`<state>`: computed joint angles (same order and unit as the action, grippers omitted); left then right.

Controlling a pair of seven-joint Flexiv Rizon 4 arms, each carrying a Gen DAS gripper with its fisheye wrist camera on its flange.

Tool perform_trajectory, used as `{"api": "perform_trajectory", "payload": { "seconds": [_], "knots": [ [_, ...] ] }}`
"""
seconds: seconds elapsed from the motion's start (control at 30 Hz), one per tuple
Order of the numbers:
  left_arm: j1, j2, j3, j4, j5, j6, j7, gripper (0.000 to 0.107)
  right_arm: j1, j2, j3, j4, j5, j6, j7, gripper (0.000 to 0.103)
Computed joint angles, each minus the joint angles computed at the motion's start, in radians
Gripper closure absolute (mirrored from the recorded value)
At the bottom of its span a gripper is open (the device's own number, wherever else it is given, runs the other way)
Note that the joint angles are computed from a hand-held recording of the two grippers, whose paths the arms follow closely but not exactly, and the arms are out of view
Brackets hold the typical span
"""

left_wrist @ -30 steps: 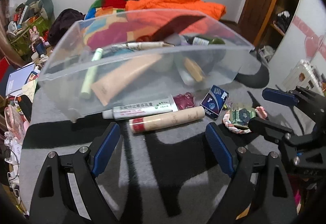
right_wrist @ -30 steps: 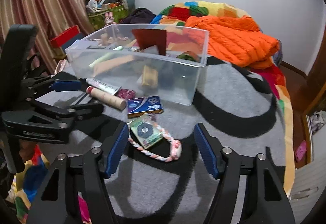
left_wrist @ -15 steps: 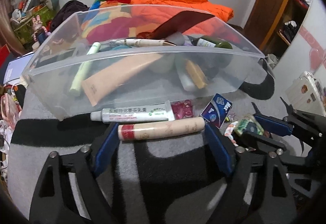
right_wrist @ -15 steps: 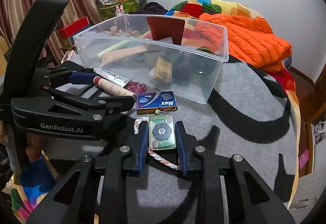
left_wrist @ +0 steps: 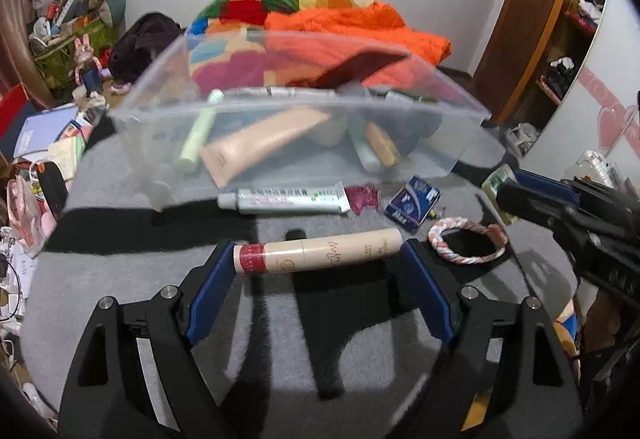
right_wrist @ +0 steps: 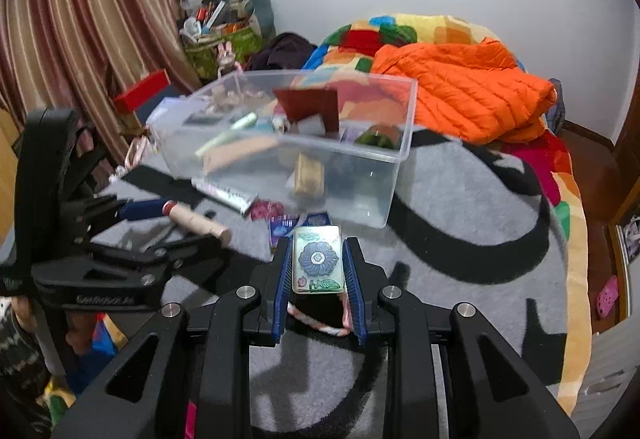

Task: Organize objects
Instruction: 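Grasp the beige cylinder tube with the left tool while the right tool grasps the green card, then carry the beige tube and green card into the clear bin and open both tools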

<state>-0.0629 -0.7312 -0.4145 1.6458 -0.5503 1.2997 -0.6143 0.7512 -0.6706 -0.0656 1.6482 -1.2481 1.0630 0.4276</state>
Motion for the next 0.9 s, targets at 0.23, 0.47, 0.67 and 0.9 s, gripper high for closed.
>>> {"api": "perform_trajectory", "payload": {
  "seconds": [0.23, 0.47, 0.67, 0.9],
  "knots": [
    [0.091, 0.026, -0.133, 0.025, -0.076, 0.078, 0.085, 0.024, -0.001, 0.027, -0.012, -0.01, -0.059, -0.044, 0.064, 0.08],
    [0.058, 0.001, -0.109, -0.076, -0.074, 0.071, 0.072, 0.024, -0.026, 0.015, -0.008, -0.064, -0.057, -0.087, 0.061, 0.08],
    [-0.039, -0.061, 0.014, -0.233, -0.007, -0.014, -0.011, 0.024, -0.049, -0.033, -0.01, -0.131, 0.03, -0.07, -0.006, 0.08],
    [-0.12, -0.135, 0.115, -0.371, 0.091, -0.092, -0.08, 0.024, -0.045, -0.096, -0.034, -0.195, 0.164, -0.025, -0.111, 0.08]
  ]
}}
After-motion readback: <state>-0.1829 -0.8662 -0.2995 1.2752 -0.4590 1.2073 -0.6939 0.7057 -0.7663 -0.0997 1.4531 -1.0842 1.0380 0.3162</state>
